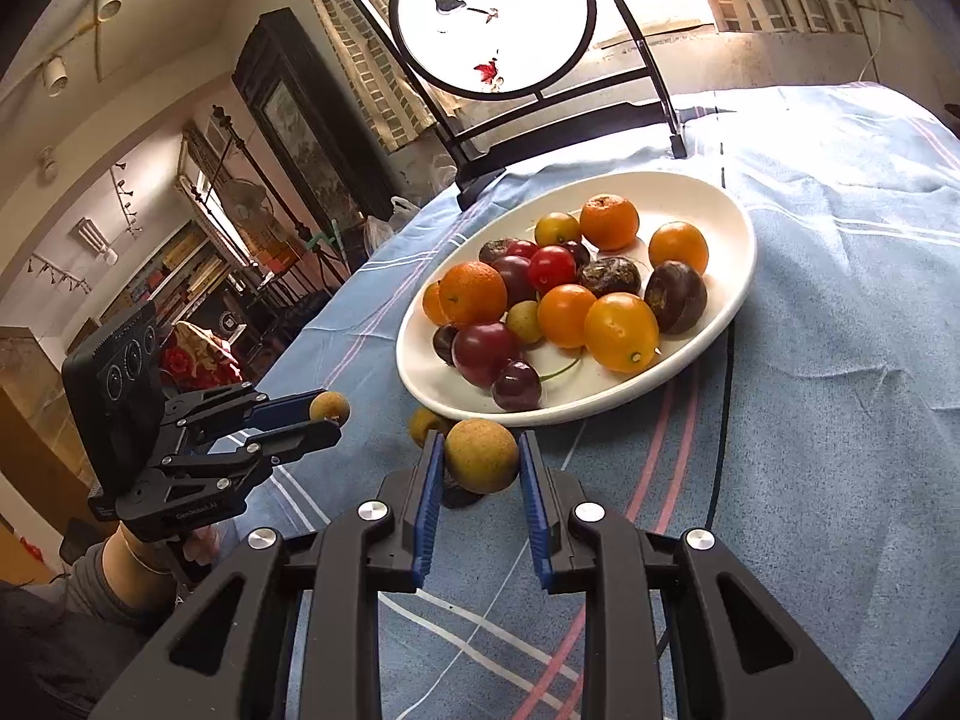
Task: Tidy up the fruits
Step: 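Grasp a yellow fruit with each tool, carry both over the plate and open both tools, then grasp a brown passion fruit with the right tool while the left tool grasps a yellow fruit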
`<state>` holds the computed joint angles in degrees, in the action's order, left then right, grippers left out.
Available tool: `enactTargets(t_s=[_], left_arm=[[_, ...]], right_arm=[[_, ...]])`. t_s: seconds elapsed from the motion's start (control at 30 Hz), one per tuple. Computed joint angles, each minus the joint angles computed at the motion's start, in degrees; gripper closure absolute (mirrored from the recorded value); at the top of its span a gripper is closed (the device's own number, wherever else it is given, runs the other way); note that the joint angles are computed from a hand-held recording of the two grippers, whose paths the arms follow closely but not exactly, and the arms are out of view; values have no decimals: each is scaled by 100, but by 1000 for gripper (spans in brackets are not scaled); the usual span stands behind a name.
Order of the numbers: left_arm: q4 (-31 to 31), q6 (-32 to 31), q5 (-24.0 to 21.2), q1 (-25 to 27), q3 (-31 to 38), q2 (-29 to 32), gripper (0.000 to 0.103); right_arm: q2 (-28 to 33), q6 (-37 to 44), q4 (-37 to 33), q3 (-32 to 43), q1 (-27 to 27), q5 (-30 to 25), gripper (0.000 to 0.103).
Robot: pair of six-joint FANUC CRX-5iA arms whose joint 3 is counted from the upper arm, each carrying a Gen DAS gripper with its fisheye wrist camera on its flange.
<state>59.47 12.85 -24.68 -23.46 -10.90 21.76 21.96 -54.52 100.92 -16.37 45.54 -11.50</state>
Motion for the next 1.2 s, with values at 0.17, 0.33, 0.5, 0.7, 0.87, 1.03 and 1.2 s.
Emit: enactTargets(t_s=[0.17, 0.33, 0.5, 0.7, 0.87, 1.03, 1.2], left_arm=[[116, 221, -147, -11, 583, 196, 79], [-837, 1625, -552, 67, 2019, 993, 79], [-2037, 3292, -1248, 164, 3495, 1831, 67], [-1299, 2660, -827, 241, 2457, 1292, 47], [-1432, 2075, -537, 266, 1318, 597, 34], [-2207, 2263, -596, 284, 932, 349, 34], [-2361, 2237, -606, 247, 828, 326, 34]], right_arm=[[59, 2210, -1985, 501, 354, -560, 78], [367, 3900, -3414, 1340, 370, -1033, 78], [757, 4812, -4288, 1962, 371, -1556, 65], [482, 3987, -3522, 1428, 471, -1588, 61], [520, 5145, -4521, 1551, 1069, -1907, 56], [1370, 7059, -5851, 2899, 1546, -3280, 43], [1798, 7515, -6655, 3699, 1433, -3665, 42]])
